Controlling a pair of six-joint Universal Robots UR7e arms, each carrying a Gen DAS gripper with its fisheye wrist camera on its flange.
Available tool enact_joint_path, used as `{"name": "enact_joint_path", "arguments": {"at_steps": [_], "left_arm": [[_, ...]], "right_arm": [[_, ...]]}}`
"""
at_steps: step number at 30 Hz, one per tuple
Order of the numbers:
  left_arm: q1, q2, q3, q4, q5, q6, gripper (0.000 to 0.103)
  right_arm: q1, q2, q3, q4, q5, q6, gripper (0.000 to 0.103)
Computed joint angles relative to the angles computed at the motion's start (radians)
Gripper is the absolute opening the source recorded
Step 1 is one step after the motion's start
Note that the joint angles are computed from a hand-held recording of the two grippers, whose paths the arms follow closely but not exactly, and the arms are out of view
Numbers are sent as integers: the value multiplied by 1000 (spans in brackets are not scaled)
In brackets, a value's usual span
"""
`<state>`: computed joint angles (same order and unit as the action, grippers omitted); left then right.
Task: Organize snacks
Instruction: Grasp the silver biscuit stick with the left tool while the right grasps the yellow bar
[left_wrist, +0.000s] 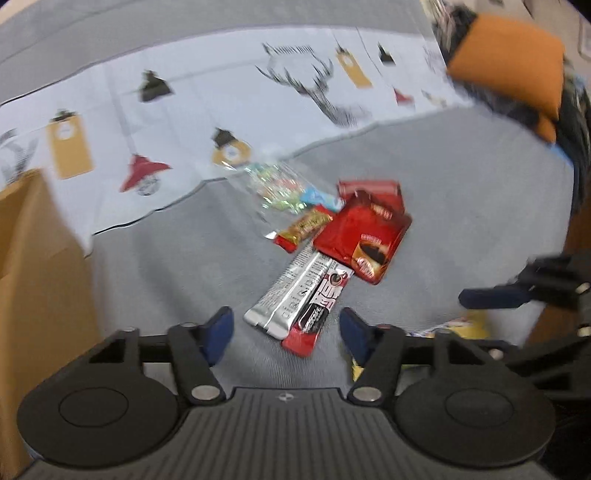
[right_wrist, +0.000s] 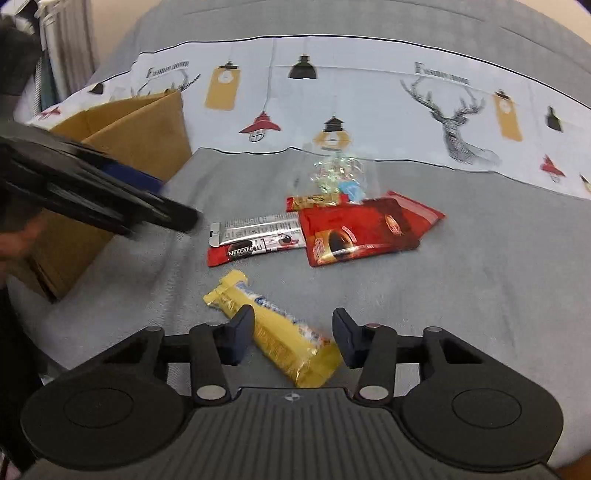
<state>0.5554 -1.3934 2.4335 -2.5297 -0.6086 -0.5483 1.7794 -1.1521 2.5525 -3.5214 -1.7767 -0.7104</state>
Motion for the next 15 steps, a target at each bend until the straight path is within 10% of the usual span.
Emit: {"name": "enact_joint_path", "arguments": {"at_steps": [7,10,15], "left_arm": [[145,196,-46,-337,-7,273,59],[165,176,-55,-339,-36,248,50],[120,78,-49,-60,8,31,40]], "right_arm": [[25,46,-53,152,-57,-55,48],[36,84,-62,66,-97,-29,19],[0,62,-99,59,-127,238,15]]}}
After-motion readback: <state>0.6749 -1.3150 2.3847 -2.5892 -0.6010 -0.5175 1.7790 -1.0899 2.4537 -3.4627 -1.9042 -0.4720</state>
